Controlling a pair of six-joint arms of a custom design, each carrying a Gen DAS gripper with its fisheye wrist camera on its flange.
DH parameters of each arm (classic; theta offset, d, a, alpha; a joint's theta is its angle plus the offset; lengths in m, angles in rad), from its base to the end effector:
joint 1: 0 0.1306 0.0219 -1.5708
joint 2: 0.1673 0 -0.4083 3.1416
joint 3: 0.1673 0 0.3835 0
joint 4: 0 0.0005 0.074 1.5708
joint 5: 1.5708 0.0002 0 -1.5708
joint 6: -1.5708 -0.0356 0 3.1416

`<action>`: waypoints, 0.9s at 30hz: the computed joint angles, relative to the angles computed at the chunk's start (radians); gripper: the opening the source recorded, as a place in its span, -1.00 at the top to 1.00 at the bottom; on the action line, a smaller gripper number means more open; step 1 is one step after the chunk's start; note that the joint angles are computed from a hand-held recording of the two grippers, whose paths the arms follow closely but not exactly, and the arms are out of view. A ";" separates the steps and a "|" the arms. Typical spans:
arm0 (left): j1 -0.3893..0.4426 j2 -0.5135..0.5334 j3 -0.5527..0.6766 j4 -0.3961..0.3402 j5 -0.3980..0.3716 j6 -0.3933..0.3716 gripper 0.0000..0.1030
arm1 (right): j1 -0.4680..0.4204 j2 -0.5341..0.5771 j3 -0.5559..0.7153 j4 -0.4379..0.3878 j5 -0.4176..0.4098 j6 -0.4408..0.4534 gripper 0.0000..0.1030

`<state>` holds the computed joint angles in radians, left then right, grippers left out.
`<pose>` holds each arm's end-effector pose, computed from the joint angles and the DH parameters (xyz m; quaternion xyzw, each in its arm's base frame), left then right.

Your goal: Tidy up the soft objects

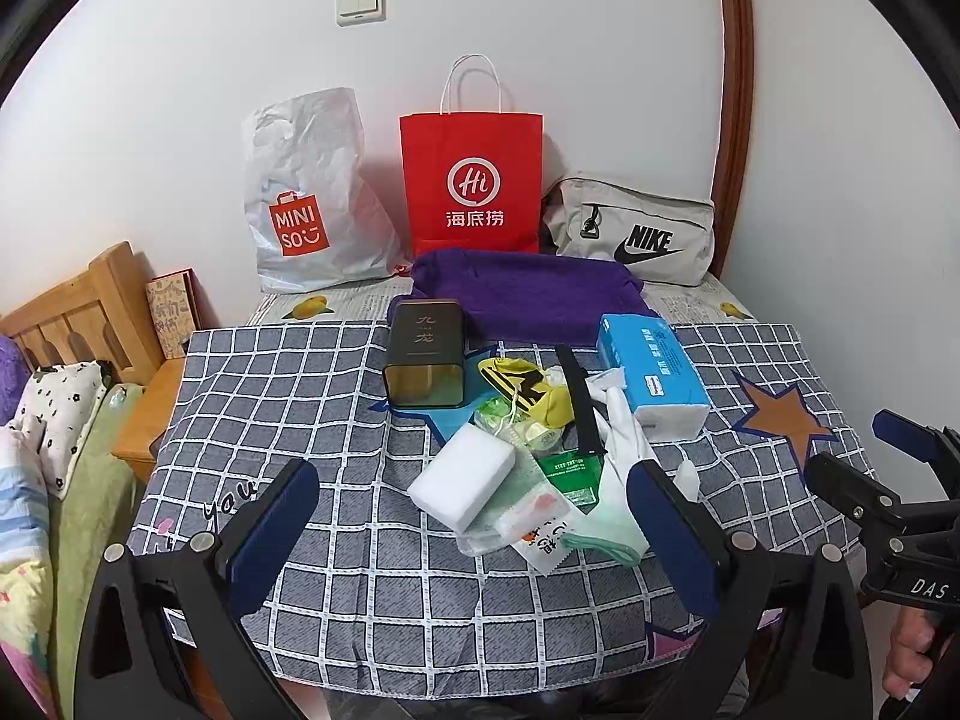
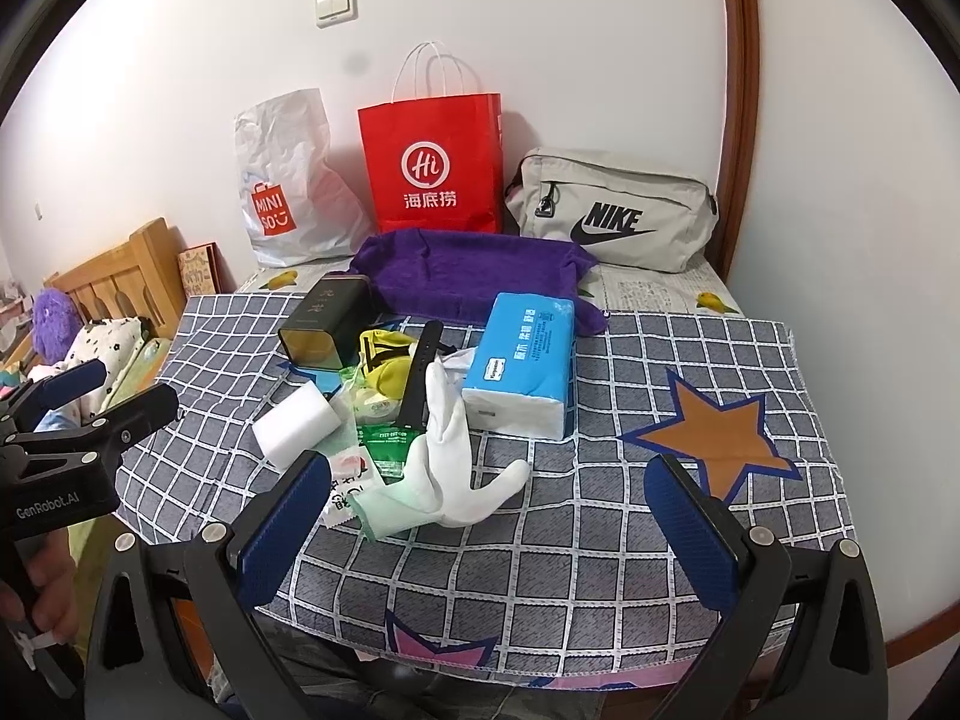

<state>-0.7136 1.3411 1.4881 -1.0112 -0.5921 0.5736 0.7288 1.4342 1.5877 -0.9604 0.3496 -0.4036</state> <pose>0.3475 -0.2752 0.5154 -0.0379 0.9023 0.0204 0.4290 0.3722 0.3153 0.5196 -0.0840 0.9122 0.0607 0.3963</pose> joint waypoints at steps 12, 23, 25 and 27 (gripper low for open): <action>-0.005 0.000 -0.002 0.002 -0.003 0.001 -1.00 | -0.002 -0.002 0.000 0.002 -0.001 -0.001 -1.00; 0.030 0.006 -0.012 0.040 0.030 -0.036 -1.00 | 0.000 -0.008 -0.012 0.018 -0.004 0.008 -1.00; 0.055 0.007 -0.029 0.058 0.066 -0.051 -1.00 | -0.003 -0.006 -0.013 0.020 -0.007 0.007 -1.00; 0.070 0.016 -0.038 0.056 0.083 -0.049 -1.00 | -0.008 -0.004 -0.019 0.024 -0.012 0.005 -1.00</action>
<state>-0.6433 1.3576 1.4501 -0.9549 -0.5086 0.5246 0.7211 1.4300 1.5688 -0.9367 0.3376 -0.3991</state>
